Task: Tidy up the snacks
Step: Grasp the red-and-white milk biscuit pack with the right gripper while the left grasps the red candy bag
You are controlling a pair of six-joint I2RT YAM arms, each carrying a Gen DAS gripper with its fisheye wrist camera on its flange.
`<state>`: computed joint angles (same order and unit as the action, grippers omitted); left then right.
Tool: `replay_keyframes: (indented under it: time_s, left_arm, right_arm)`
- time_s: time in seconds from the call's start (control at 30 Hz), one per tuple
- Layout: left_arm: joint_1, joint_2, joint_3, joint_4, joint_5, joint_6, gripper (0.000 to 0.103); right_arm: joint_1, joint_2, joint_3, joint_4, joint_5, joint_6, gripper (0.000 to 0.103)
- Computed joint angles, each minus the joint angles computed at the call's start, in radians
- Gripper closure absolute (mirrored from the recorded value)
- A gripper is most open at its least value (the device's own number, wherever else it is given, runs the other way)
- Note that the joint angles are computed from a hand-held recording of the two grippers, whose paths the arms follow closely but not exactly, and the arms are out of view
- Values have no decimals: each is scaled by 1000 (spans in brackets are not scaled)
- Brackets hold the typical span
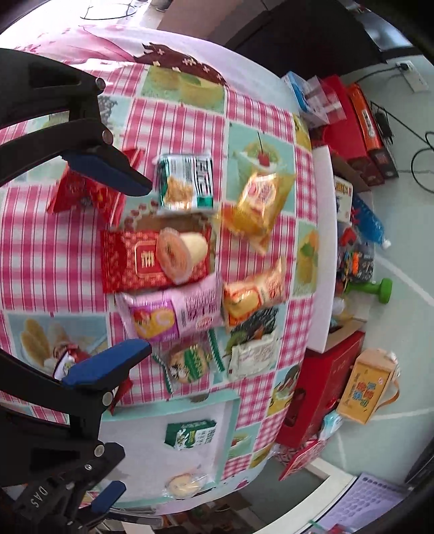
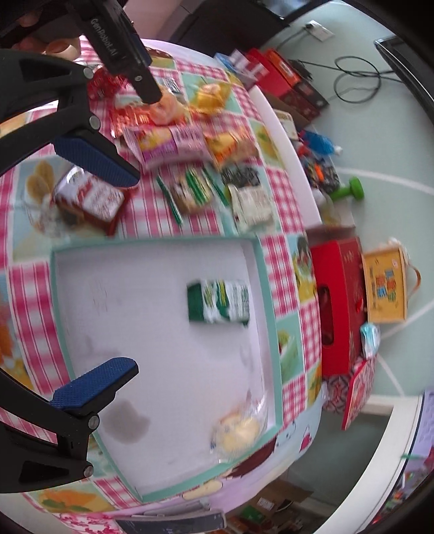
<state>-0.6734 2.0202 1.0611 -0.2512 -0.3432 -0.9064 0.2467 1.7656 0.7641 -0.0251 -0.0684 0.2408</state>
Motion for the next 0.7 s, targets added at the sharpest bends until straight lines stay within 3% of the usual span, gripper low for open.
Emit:
replay_keyframes:
  time_s: [0.37, 0.7]
  left_arm:
    - [56, -56, -190, 98, 48, -34, 15]
    - [73, 47, -169, 108, 108, -41, 17]
  right_arm:
    - [151, 91, 75, -88, -19, 89, 26]
    - [205, 193, 129, -94, -31, 119, 29]
